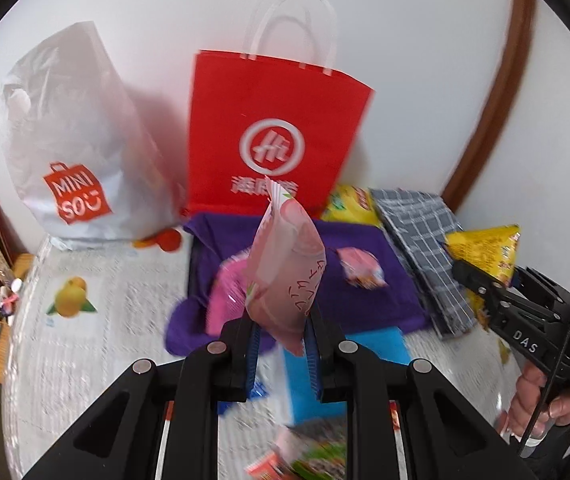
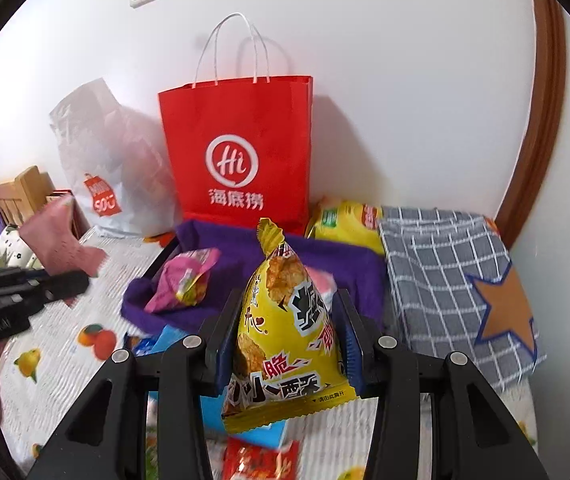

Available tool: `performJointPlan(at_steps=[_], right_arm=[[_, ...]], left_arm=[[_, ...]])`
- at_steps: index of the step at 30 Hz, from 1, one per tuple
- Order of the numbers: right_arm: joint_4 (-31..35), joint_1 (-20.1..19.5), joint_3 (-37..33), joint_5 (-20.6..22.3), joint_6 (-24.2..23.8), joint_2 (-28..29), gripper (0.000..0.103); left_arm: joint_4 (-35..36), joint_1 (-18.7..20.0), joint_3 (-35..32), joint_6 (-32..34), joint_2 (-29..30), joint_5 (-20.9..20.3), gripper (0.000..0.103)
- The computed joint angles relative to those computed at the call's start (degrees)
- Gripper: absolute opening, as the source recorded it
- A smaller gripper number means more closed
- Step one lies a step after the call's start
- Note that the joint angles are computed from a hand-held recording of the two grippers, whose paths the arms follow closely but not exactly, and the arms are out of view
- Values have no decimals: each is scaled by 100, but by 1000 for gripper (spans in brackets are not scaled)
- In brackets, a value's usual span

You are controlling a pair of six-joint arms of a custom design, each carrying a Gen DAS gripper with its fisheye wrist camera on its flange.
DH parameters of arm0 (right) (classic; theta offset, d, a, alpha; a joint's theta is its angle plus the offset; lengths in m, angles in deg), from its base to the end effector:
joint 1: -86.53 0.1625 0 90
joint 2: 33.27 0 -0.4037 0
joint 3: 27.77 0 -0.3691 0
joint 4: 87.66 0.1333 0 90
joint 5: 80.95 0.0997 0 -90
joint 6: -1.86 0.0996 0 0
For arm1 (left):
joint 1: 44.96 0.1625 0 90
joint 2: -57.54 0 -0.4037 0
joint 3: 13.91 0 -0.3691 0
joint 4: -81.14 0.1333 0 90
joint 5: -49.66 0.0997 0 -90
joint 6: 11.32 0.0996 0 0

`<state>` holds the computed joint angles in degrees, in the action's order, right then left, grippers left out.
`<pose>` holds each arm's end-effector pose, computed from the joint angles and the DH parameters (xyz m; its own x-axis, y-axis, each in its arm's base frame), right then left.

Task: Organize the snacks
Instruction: 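Carry the pink packet and yellow bag toward the purple towel with both tools, then open the right tool over the towel while the left tool releases the pink packet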

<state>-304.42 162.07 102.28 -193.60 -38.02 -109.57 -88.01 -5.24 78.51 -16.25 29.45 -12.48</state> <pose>-0.0157 -0.4410 0.3255 -0.6620 0.2691 0.6996 -0.4580 0.5936 -0.6617 -0.3735 -0.5441 -0.0397 -0.7184 0.5483 -0.4281 0.6844 0.6674 -0.2937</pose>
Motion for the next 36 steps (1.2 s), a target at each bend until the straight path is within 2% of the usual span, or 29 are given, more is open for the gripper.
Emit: performJointPlan(at_steps=[3,7,12,17,19,21,23,24,29,33,36], right_arm=[[305,-92,-306,74,71,46,44],[832,-146,-759,91,187,132,44],[1711,-321,-1140,498,291,176,44],[1962,-349,-1648,143,62,619,44],[2427,-480,-1756,323,88,608,44],[2847,-527,-1914,241,64,653,44],[2943,-555,-2016,95,18,735,44],[3057,-576,-2071,58,24,753,44],[3599,-692,-2221,86,172,756,44],[3820,-707,-2363,-111,314,890,44],[3733,-700,-2385,-210,220,963,44]], left_arm=[[222,130,-433,51,164,80,19],[513,291,-1135,124,561,-67,19],[1170,453,-2078,128,1162,-357,19],[1742,520,-2945,199,1698,-438,19],[1851,574,-3113,275,1844,-499,19],[1962,615,-3245,241,1956,-466,19],[2293,632,-3432,246,2062,-356,19],[2229,643,-3393,243,2058,-363,19],[2422,730,-3449,205,2073,-625,19],[2727,798,-3684,91,2213,-647,19],[2816,814,-3758,78,2258,-744,19]])
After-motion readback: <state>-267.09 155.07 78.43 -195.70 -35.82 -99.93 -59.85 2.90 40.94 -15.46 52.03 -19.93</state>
